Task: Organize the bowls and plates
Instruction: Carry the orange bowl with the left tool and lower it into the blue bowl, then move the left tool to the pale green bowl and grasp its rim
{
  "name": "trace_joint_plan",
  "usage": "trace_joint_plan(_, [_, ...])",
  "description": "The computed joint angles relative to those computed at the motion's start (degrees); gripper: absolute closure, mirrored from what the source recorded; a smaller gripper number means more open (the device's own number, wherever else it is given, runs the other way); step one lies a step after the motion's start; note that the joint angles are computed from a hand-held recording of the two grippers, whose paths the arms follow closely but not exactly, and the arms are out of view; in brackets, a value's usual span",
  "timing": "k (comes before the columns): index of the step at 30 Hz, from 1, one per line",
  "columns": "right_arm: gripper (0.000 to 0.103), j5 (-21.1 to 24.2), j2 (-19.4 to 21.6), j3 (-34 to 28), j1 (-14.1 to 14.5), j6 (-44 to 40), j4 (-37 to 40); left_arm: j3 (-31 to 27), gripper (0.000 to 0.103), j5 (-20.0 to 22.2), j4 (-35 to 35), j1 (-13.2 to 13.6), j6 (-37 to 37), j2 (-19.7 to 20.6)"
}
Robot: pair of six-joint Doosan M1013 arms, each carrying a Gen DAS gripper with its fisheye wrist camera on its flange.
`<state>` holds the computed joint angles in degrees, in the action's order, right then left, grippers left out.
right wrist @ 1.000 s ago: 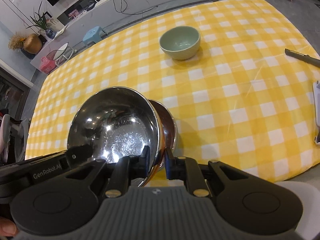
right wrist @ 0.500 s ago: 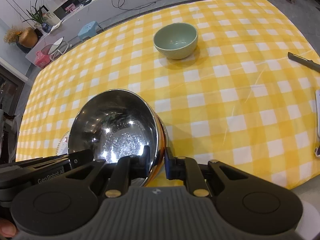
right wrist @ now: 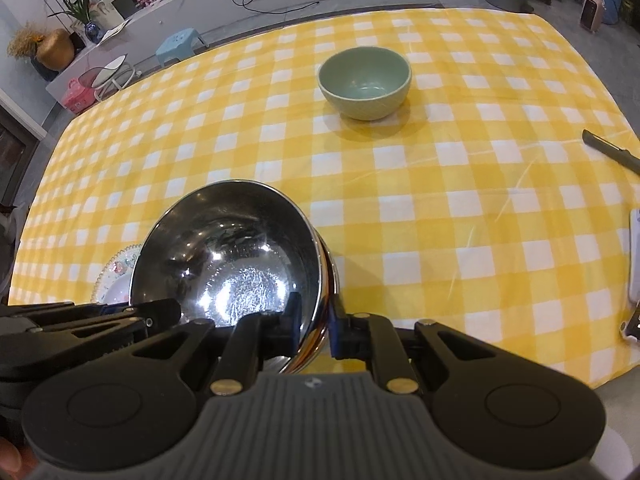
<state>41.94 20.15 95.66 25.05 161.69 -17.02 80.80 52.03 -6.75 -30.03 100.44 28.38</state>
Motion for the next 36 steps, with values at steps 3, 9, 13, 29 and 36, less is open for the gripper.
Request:
trace_joint_plan(3, [0.091, -0.5, -0.1, 0.3, -0.2, -0.4, 0.3, -0.1, 0.088, 0.1, 0.2, 0.0, 0.1, 0.0])
trace_joint_plan(9, [0.087, -1.2, -0.3, 0.5, -0.2, -0.7, 0.7, 0.4, 0.088, -1.4, 1.3, -0.3, 0.9, -0.6])
trace_joint_plan(13, [0.082, -1.6, -0.7, 0.6, 0.1, 0.0, -1.3, 0.8, 0.088, -3.4, 2.0, -0.3, 1.7, -1.1])
trace_joint_plan(29, [0.068, -3.0, -2.7, 4.5, 1.1, 22.3, -29.7, 0.8, 0.072, -11.2, -14.5, 0.9, 14.2, -1.1])
trace_joint_plan(36, [0.068, -5.6, -2.1, 8.1, -1.0, 38.4, -40.3, -2.1, 0.07, -10.4, -20.0, 0.6, 18.6, 1.6])
